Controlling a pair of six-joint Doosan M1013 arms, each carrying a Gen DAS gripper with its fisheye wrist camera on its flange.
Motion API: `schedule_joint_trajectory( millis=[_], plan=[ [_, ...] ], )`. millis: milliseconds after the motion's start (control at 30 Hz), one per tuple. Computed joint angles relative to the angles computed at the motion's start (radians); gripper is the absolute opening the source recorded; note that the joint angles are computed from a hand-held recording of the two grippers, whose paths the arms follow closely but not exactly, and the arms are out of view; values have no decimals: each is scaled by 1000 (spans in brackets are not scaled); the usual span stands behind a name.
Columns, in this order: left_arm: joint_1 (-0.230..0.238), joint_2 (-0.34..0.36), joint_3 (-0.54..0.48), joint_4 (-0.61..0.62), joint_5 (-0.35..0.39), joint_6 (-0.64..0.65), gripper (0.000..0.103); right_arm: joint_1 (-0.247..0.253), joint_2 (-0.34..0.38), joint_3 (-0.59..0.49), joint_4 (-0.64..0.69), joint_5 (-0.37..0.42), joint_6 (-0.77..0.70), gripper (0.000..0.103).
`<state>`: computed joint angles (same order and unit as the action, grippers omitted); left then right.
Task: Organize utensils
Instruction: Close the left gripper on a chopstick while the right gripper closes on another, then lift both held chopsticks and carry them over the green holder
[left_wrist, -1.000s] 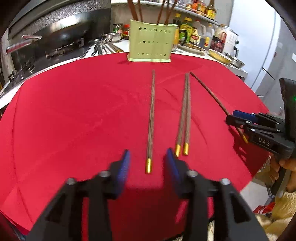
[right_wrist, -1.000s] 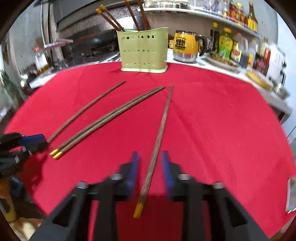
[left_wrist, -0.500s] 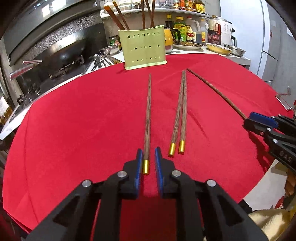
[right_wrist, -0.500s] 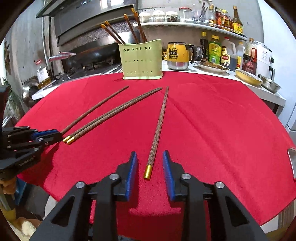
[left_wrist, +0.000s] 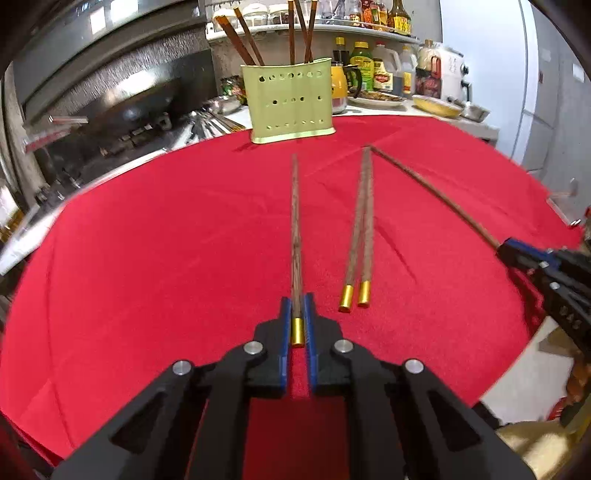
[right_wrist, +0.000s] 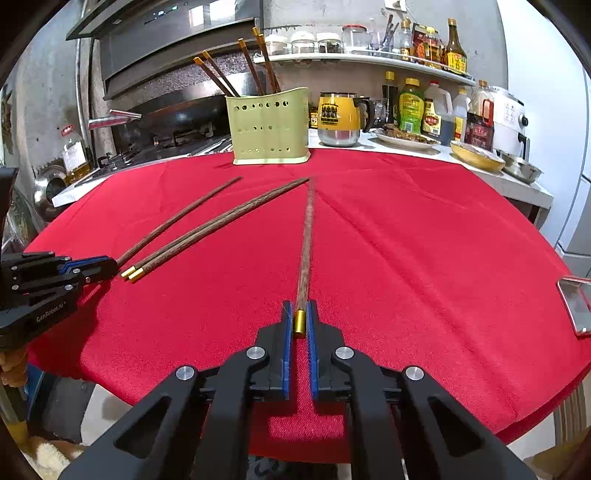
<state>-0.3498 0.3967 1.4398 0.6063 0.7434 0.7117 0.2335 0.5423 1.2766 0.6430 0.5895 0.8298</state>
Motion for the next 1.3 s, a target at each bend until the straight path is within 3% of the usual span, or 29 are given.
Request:
schedule_joint_trajectory(
  millis=[167,400,600,867,1200,1300],
  plan=[
    [7,-41,26,92,-76,-108,7,-13,-14,-8,80,-16,-68,7],
    [14,-104,30,349,-174,-319,7,-29,-47,-43,311,-63,-257,7],
    [6,-127,12,556,-183,-460,7,-37,-50,-112,466,-49,-369,7],
    [11,-139,12,566,-189,-457,7,-29,-26,-194,430,-28,-338,7],
    [27,-114,-26,400,-227,-276,7,-17,13,-264,342,-31,-251,7],
    [29,-115,-30,413,-241,-281,7,-17,25,-287,317,-18,-213,7]
  ],
)
